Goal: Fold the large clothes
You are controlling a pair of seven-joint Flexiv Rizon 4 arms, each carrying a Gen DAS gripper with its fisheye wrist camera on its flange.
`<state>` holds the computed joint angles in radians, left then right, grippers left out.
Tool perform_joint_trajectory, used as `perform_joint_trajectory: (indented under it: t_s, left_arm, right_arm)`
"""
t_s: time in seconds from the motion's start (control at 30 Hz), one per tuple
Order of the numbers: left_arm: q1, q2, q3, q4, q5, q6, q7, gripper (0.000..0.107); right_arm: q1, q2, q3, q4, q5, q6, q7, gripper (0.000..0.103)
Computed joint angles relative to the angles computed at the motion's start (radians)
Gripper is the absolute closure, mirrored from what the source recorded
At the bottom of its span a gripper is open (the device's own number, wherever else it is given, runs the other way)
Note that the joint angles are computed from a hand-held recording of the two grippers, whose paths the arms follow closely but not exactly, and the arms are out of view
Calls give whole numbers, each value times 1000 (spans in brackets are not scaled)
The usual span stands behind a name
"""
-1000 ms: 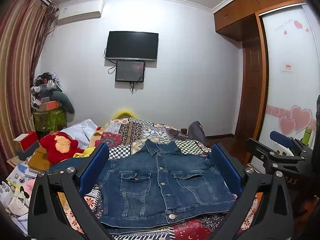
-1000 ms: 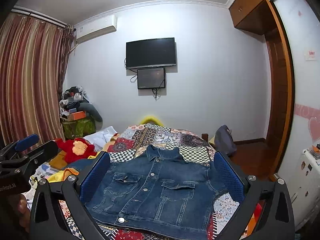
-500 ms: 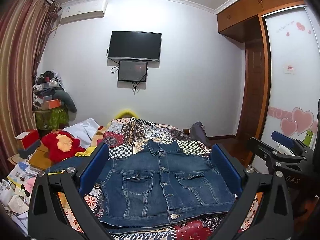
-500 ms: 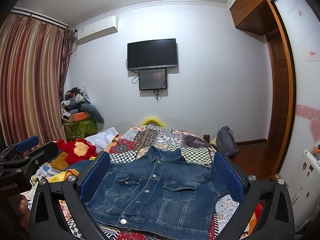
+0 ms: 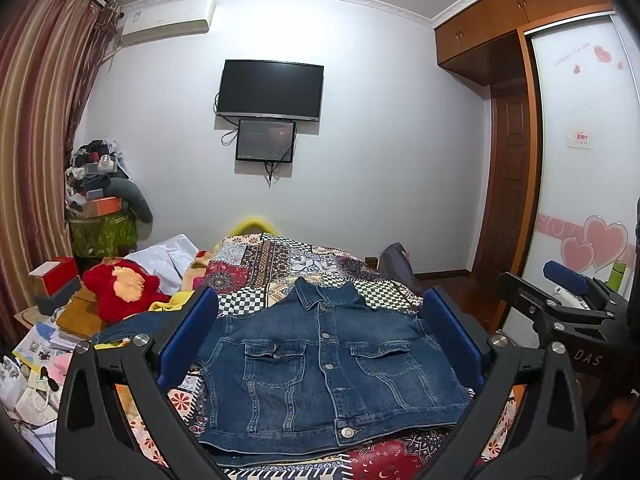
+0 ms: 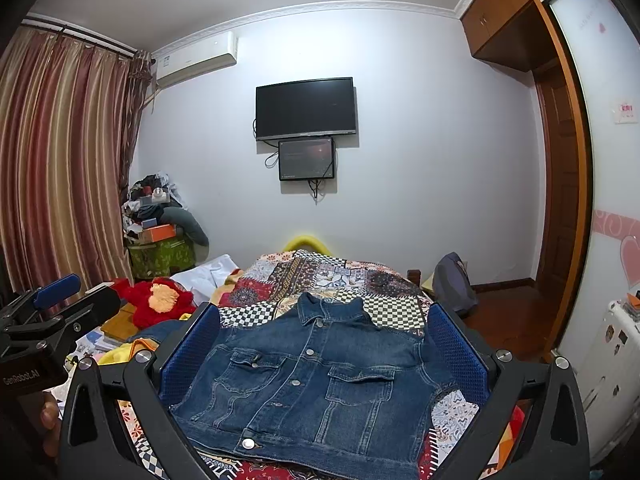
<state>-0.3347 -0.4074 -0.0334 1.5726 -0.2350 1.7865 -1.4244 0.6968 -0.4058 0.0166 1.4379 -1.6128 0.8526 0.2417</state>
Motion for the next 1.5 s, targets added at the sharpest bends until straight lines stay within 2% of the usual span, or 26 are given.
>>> perform_joint_trajectory:
  t_s: [0.7, 1.1, 1.33, 1.5]
  left_arm:
    - [8, 0, -6, -1, 4, 0, 0, 4]
    - [-11, -24, 25, -33, -4, -37, -14, 4]
    - [-24, -88, 91, -126, -4, -132, -48, 4]
    - [-16, -164, 157, -248, 29, -271, -118, 4]
  right_arm:
    - [0, -4, -1, -5, 7, 6, -4, 0]
    - [-3, -40, -17, -39, 60, 38, -37, 0]
    - [2, -121, -46, -134, 205, 69, -161, 0]
    - [-1, -245, -59, -285, 427, 83, -342, 0]
